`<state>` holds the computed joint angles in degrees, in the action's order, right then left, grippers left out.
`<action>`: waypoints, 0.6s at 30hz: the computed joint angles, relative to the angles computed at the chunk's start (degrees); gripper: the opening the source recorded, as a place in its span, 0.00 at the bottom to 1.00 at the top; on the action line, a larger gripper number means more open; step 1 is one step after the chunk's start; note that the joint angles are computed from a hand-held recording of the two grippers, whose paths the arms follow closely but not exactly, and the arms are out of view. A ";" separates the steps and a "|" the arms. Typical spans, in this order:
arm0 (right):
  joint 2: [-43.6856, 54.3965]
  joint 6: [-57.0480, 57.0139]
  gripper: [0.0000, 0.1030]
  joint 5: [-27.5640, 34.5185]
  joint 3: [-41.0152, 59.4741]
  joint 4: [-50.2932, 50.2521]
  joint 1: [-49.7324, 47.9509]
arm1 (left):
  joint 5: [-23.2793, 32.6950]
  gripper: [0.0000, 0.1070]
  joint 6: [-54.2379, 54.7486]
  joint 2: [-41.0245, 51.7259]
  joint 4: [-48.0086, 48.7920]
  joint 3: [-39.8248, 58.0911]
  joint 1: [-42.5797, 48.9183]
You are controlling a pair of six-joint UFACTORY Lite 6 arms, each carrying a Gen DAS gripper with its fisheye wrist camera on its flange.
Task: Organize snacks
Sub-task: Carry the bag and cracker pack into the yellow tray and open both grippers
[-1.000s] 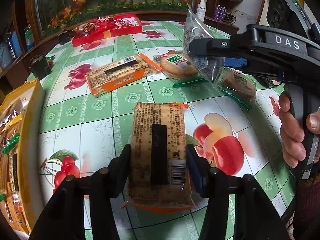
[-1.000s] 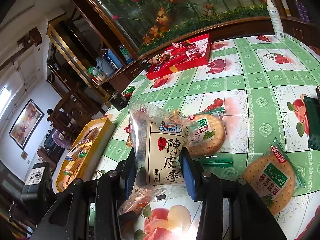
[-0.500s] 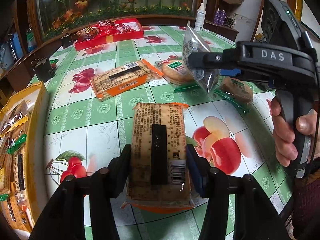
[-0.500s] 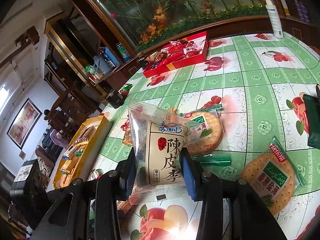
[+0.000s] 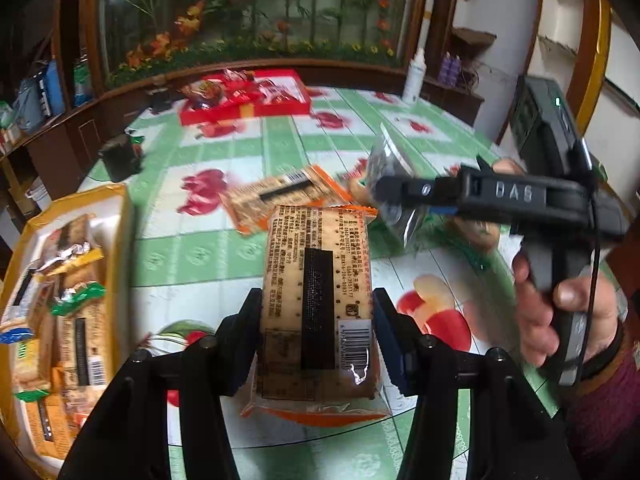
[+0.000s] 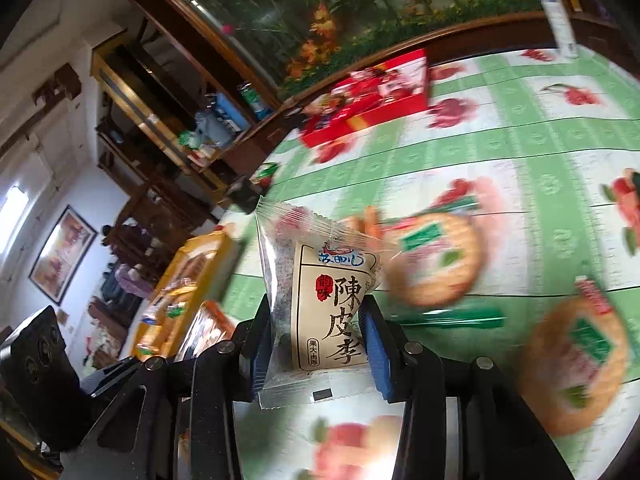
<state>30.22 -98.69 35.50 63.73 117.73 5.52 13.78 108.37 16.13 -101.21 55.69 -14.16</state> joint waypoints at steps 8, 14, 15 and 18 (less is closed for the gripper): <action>3.09 2.12 0.44 -0.72 7.88 3.62 11.59 | 5.89 0.49 -4.66 -9.42 7.54 -5.08 13.25; 10.73 14.29 0.44 -5.78 22.90 -7.41 22.24 | 12.08 0.50 -4.49 -13.07 13.11 -8.32 31.45; 12.89 17.88 0.44 -6.73 26.65 -10.65 24.09 | 12.98 0.50 -4.63 -11.96 13.80 -7.91 34.56; 21.20 32.82 0.44 -8.95 40.48 -24.01 28.78 | 13.55 0.50 -3.51 -7.83 14.42 -6.23 40.66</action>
